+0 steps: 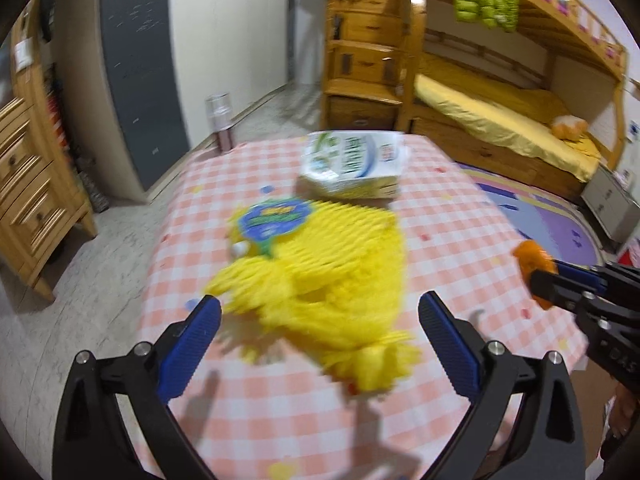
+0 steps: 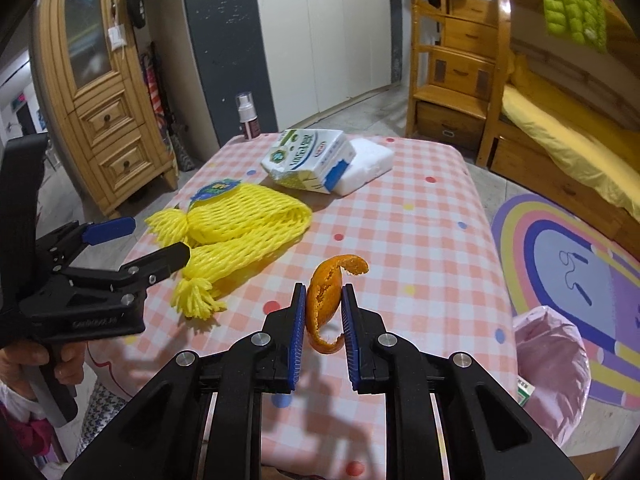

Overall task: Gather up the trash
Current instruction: 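Lift the orange peel with the right tool while the left tool grasps the yellow foam net, then carry the peel and foam net to the wastebasket and open both tools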

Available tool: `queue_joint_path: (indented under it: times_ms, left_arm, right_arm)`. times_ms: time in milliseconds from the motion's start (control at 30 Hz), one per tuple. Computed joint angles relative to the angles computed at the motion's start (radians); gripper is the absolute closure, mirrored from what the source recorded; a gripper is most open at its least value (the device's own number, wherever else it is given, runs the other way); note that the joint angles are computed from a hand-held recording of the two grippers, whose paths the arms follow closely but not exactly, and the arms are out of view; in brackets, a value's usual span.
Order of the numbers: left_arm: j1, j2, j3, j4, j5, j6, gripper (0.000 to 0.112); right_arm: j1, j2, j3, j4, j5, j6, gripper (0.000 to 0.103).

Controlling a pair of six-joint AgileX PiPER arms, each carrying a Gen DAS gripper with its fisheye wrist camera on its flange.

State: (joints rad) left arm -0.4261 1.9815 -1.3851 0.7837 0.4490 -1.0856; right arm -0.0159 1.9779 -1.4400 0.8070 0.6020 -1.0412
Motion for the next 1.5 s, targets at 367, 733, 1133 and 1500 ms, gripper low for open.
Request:
queue_joint_path:
  times_ms: [367, 733, 1133, 1500]
  left_arm:
    - [-0.076, 0.17, -0.183, -0.037, 0.169, 0.095, 0.062]
    - [-0.104, -0.045, 0.031, 0.269, 0.081, -0.176, 0.091]
    - [-0.15, -0.187, 0.118, 0.338, -0.054, -0.262, 0.091]
    - [-0.246, -0.025, -0.089, 0.115, -0.072, 0.01, 0.091]
  right_arm:
    - [-0.04, 0.004, 0.014, 0.026, 0.002, -0.016, 0.085]
    - [-0.099, -0.08, 0.101, 0.16, 0.005, -0.145, 0.085]
    - [-0.207, -0.164, 0.175, 0.256, 0.049, -0.23, 0.085]
    - [-0.366, -0.183, 0.219, 0.274, 0.038, -0.258, 0.085]
